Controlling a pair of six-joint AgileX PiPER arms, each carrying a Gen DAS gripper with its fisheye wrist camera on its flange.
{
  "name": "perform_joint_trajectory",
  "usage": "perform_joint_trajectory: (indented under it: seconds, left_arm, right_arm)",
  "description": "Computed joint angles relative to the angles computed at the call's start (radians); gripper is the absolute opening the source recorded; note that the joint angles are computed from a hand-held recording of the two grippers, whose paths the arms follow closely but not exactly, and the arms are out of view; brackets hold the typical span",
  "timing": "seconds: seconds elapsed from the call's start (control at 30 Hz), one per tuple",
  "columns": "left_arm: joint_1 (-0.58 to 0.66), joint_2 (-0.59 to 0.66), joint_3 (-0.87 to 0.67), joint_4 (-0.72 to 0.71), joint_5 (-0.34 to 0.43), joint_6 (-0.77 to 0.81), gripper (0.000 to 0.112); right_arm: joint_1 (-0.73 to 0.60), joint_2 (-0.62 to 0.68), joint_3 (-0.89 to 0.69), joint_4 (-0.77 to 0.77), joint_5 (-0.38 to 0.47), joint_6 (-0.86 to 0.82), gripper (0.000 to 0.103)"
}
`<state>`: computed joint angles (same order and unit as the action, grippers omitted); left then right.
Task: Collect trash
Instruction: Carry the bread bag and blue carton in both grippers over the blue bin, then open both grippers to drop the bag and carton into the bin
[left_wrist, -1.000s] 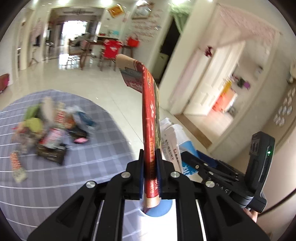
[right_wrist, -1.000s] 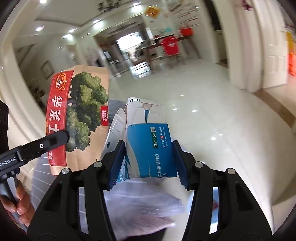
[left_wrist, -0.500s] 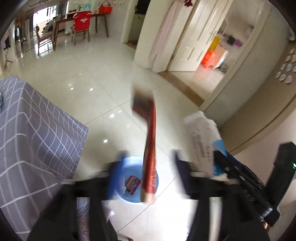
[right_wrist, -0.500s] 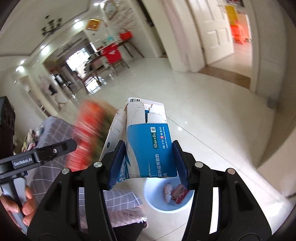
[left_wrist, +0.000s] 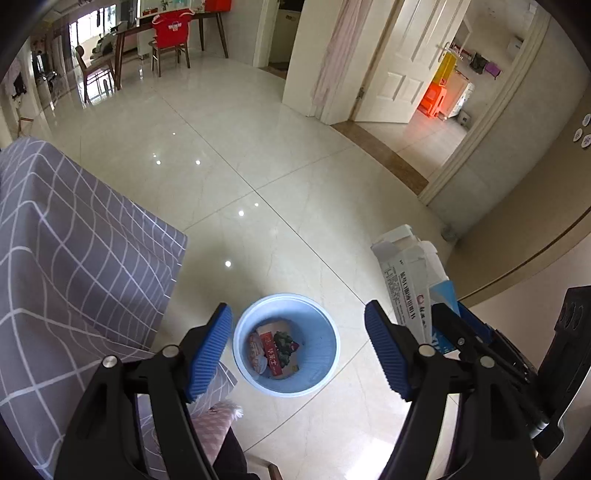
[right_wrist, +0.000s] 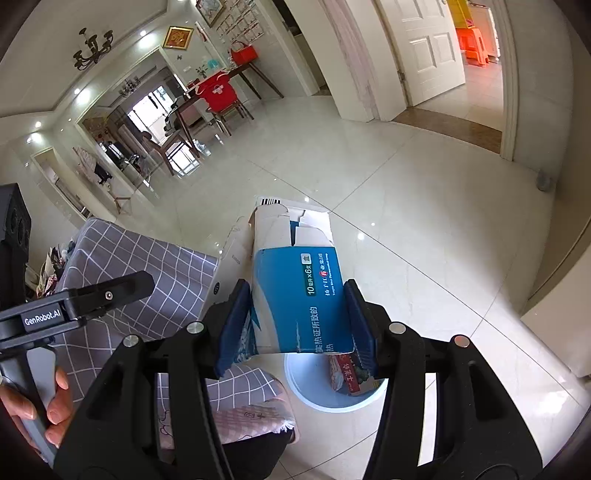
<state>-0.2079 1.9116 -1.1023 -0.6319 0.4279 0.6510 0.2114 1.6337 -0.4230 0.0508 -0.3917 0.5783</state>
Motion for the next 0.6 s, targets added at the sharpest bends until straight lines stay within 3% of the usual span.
perform_joint_trajectory:
  seconds: [0.3, 0.33, 0.37, 0.4, 0.6]
  left_arm:
    - [0.036, -0.044, 0.019, -0.013, -0.005, 0.025, 0.074]
    - [0.039, -0.05, 0.022, -0.014, -0.006, 0.025, 0.074]
    - [0.04, -0.056, 0.024, -0.006, -0.007, 0.016, 0.075]
    - [0.044, -0.063, 0.027, -0.007, -0.007, 0.015, 0.075]
    - [0.09, -0.1, 0.036, -0.044, 0.03, 0.058, 0.076]
  right_arm:
    - [0.063, 0.014, -0.054, 0.109, 0.014, -0.083, 0.053]
    - [0.077, 0.015, -0.059, 0.162, 0.006, -0.129, 0.057]
    - [0.084, 0.019, -0.068, 0.196, 0.011, -0.159, 0.07]
    - [0.091, 0.02, -0.072, 0.23, 0.013, -0.187, 0.072]
    - [0.139, -0.017, -0.092, 0.375, 0.048, -0.326, 0.072]
